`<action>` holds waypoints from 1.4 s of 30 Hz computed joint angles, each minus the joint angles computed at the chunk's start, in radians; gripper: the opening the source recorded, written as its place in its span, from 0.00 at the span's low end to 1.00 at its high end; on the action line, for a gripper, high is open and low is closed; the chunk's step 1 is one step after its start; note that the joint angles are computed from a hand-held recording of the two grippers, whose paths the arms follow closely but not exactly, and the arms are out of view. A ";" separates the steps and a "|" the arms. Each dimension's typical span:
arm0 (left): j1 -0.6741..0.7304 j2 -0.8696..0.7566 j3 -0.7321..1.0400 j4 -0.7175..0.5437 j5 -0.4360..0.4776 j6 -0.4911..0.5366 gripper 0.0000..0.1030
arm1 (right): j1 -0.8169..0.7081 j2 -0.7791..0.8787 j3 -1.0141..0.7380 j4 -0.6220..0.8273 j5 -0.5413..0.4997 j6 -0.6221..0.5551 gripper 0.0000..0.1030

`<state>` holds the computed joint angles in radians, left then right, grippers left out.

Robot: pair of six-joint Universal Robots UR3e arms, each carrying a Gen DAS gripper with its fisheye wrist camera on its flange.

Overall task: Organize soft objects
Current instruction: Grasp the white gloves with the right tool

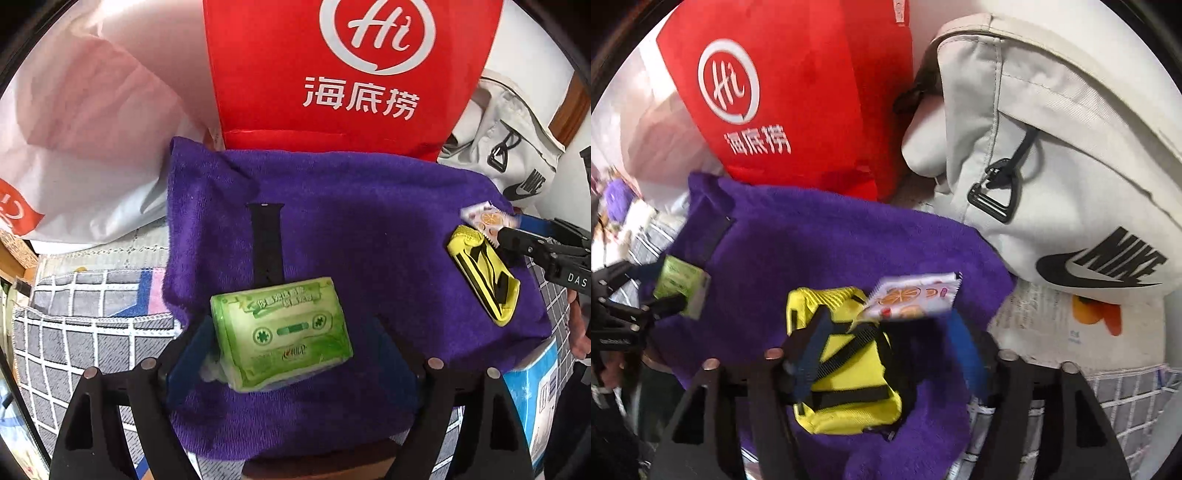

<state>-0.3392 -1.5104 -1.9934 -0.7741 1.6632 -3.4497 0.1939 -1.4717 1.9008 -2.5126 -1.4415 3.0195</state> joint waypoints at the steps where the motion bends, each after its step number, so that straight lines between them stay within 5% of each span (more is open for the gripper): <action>1: -0.004 0.015 -0.007 0.001 0.002 -0.006 0.83 | 0.006 -0.009 0.007 0.001 -0.013 0.003 0.69; 6: -0.006 0.113 -0.048 -0.015 0.011 -0.042 0.83 | -0.010 -0.103 0.063 0.043 0.013 0.025 0.69; 15: -0.097 0.421 -0.113 -0.205 0.139 -0.172 0.81 | -0.006 -0.523 0.255 0.118 0.080 0.084 0.69; 23: -0.239 0.714 -0.176 -0.410 0.211 -0.361 0.82 | 0.286 -0.719 0.284 0.209 -0.035 0.264 0.69; 27: -0.382 0.771 -0.192 -0.485 0.294 -0.524 0.82 | 0.548 -0.658 0.275 0.164 -0.193 0.400 0.69; 34: -0.861 0.679 -0.163 -0.621 0.612 -1.017 0.82 | 0.915 -0.471 0.231 0.102 -0.410 0.638 0.64; 42: -1.109 0.570 -0.098 -0.828 0.682 -1.334 0.83 | 1.174 -0.231 0.160 0.053 -0.562 0.760 0.59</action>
